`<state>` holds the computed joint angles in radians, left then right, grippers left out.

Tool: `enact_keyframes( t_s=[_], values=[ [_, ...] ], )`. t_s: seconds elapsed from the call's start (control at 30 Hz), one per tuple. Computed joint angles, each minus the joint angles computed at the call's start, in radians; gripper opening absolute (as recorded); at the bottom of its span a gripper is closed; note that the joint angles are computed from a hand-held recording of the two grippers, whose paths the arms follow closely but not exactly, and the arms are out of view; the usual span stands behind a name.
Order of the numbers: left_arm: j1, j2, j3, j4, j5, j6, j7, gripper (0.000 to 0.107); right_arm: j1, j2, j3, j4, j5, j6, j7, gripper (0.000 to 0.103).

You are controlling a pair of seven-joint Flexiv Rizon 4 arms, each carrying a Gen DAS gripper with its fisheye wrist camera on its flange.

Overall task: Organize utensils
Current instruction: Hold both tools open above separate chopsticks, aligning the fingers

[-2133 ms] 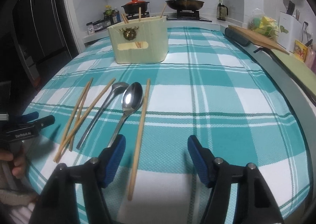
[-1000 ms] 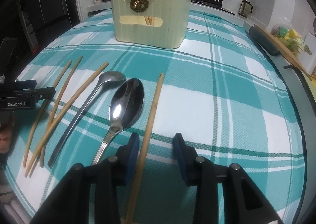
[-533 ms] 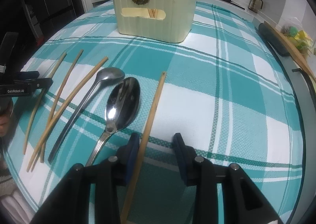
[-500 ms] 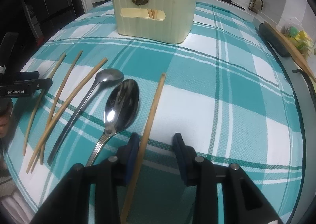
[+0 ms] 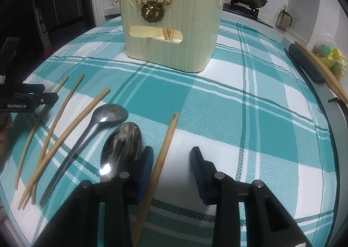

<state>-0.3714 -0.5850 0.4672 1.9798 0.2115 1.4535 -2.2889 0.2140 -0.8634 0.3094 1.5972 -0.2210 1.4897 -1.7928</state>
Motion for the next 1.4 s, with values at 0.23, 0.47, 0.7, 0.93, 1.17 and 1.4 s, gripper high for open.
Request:
enact_keyframes(
  t_s=[0.23,0.47,0.7,0.93,1.17,1.4],
  values=[
    [-0.068,-0.038,0.082,0.010,-0.014,0.064,-0.052,0.098,0.006,-0.009,-0.020,-0.005,0.008,0.026,0.031,0.059],
    [-0.088,-0.047,0.097,0.014,-0.054,0.063,-0.035,0.101,-0.004,-0.019,0.007,-0.023,-0.005,-0.035,-0.016,0.103],
    [-0.103,-0.053,0.110,0.012,-0.071,0.055,-0.037,0.103,-0.010,-0.019,0.021,-0.036,0.033,-0.057,-0.045,0.103],
    [-0.102,-0.055,0.108,0.017,-0.086,0.063,-0.023,0.103,-0.008,-0.019,0.019,-0.039,0.043,-0.060,-0.054,0.103],
    [-0.109,-0.057,0.112,0.019,-0.099,0.065,-0.014,0.103,-0.005,-0.018,0.017,-0.040,0.048,-0.060,-0.057,0.103],
    [-0.111,-0.059,0.114,0.020,-0.109,0.067,-0.006,0.103,-0.005,-0.019,0.016,-0.040,0.050,-0.059,-0.059,0.103]
  ],
)
